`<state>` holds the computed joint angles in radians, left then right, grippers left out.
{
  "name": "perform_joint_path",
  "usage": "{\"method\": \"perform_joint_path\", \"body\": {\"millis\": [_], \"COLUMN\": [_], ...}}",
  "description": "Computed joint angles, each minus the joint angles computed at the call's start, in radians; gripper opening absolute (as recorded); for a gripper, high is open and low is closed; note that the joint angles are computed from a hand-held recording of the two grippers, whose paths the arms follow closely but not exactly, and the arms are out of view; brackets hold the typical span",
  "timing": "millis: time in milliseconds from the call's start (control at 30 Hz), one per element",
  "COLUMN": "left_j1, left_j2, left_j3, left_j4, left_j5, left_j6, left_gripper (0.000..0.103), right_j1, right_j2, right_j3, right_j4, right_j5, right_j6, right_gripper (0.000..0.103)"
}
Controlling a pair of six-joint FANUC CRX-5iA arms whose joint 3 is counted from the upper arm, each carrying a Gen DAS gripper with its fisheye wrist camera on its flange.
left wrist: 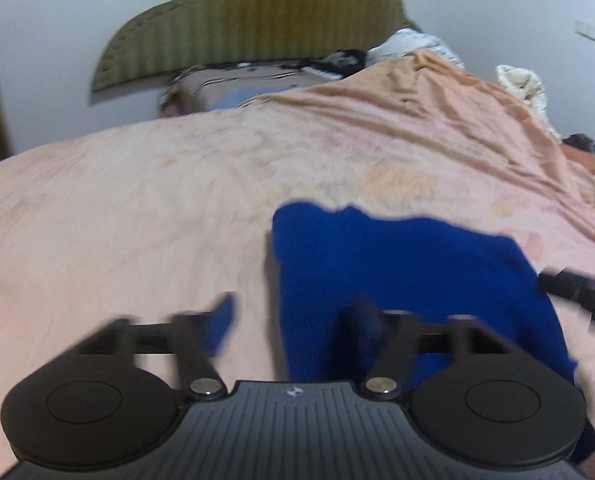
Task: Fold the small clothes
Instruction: 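Open both grippers and pull back from the folded navy sweater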
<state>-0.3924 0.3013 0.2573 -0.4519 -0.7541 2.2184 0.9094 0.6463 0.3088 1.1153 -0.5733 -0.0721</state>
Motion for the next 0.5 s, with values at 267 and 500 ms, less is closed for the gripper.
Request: {"method": "perform_joint_path", "body": {"millis": [267,500], "left_j1": [-0.081,-0.100], "left_j2": [0.000,-0.011], "left_j3": [0.009,0.007], "left_j4": [-0.118,-0.131], "left_j5": [-0.111,-0.150], "left_j6": [0.072,0.089], "left_gripper": [0.077,0.077], "right_j1": [0.058,0.092], "right_j2": [0.018,-0.032], "right_j3": [0.070,-0.011], "right_j4": [-0.281,-0.163], "right_j5": [-0.076,-0.054], "right_j6": [0.245,0.173], "right_gripper": [0.052,0.052]}}
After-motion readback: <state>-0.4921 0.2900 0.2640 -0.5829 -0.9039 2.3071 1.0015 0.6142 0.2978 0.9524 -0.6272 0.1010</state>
